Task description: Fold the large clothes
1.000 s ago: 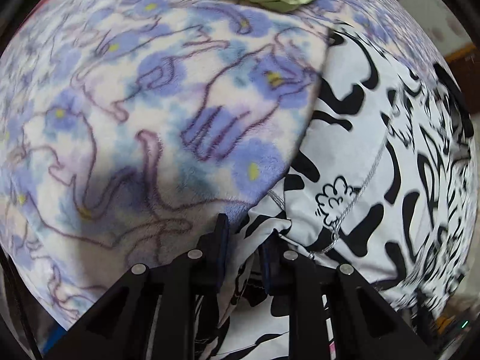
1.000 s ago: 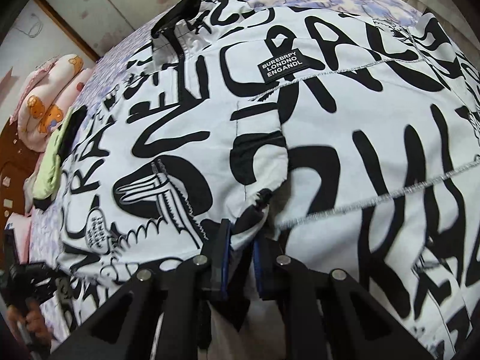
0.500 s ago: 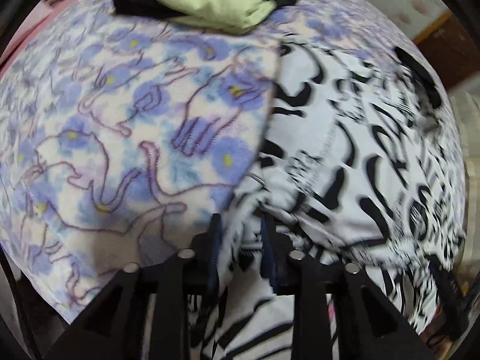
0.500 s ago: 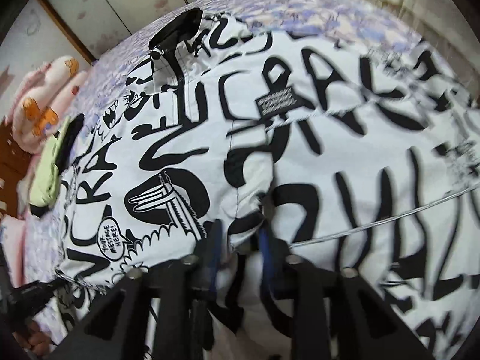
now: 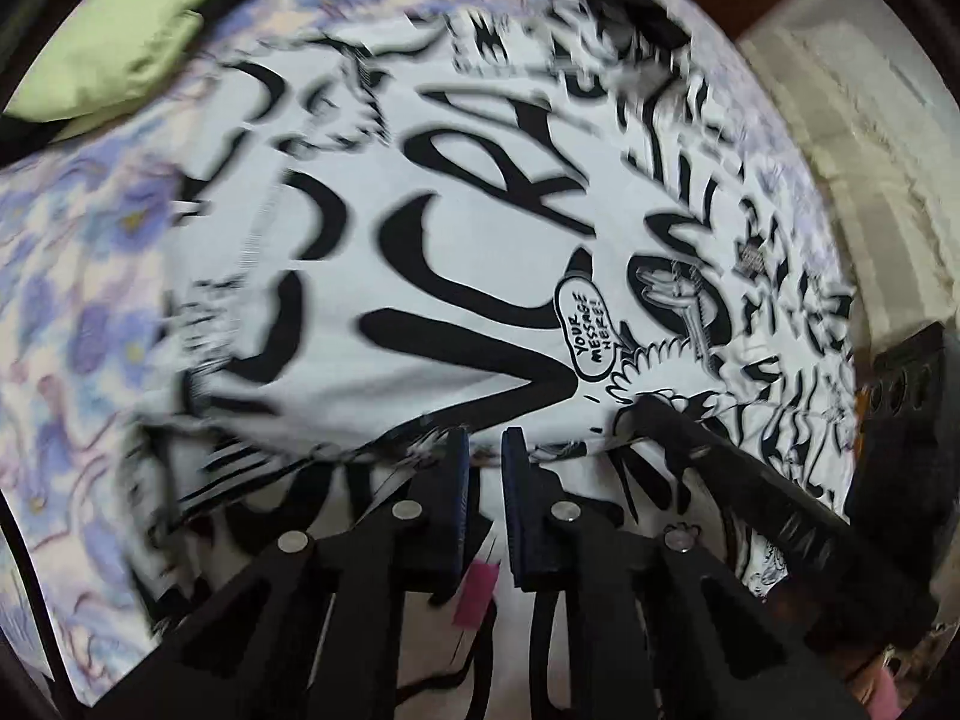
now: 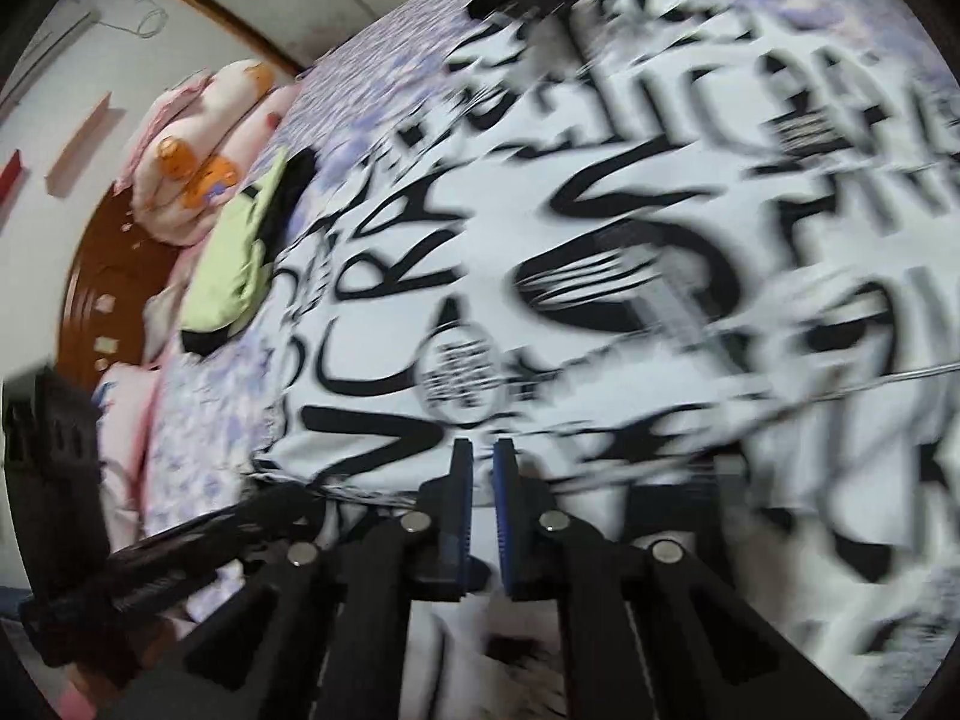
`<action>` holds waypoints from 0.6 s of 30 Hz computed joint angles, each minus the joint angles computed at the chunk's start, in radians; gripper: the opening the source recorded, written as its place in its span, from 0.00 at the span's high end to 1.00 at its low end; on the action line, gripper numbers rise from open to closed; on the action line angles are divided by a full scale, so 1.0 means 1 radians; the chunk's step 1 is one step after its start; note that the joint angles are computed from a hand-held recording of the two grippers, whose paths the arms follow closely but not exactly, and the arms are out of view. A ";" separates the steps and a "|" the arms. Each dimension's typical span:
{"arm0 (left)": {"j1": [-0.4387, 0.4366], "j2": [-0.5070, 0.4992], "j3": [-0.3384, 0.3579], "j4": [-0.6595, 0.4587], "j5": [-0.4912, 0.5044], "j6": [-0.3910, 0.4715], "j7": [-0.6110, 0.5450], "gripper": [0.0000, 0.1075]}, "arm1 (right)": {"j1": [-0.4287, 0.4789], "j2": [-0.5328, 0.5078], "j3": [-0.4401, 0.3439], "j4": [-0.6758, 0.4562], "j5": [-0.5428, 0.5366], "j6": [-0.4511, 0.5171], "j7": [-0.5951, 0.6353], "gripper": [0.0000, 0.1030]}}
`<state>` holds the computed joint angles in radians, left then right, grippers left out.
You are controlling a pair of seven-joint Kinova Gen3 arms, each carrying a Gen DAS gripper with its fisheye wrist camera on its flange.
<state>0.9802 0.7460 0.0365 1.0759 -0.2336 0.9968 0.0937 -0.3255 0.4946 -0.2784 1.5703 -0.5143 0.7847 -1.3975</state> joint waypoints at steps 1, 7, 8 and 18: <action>-0.016 0.018 0.014 -0.021 0.010 0.020 -0.024 0.92 | -0.003 0.020 -0.014 -0.003 -0.010 -0.008 0.007 0.99; -0.016 0.026 -0.003 -0.007 -0.007 0.093 -0.040 0.92 | -0.071 0.063 0.037 -0.034 0.088 -0.016 -0.064 1.00; -0.007 0.006 -0.017 0.030 -0.004 0.073 -0.026 0.92 | -0.065 0.059 0.044 -0.033 0.101 -0.030 -0.070 1.00; -0.007 -0.133 -0.013 0.279 -0.060 -0.033 0.197 0.96 | -0.101 0.031 0.191 -0.088 0.390 0.010 -0.310 1.00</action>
<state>0.9731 0.6127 0.0237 1.3548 -0.2933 0.9634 0.2907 -0.4265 0.5257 -0.0872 1.4820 -0.1242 0.7950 -1.7076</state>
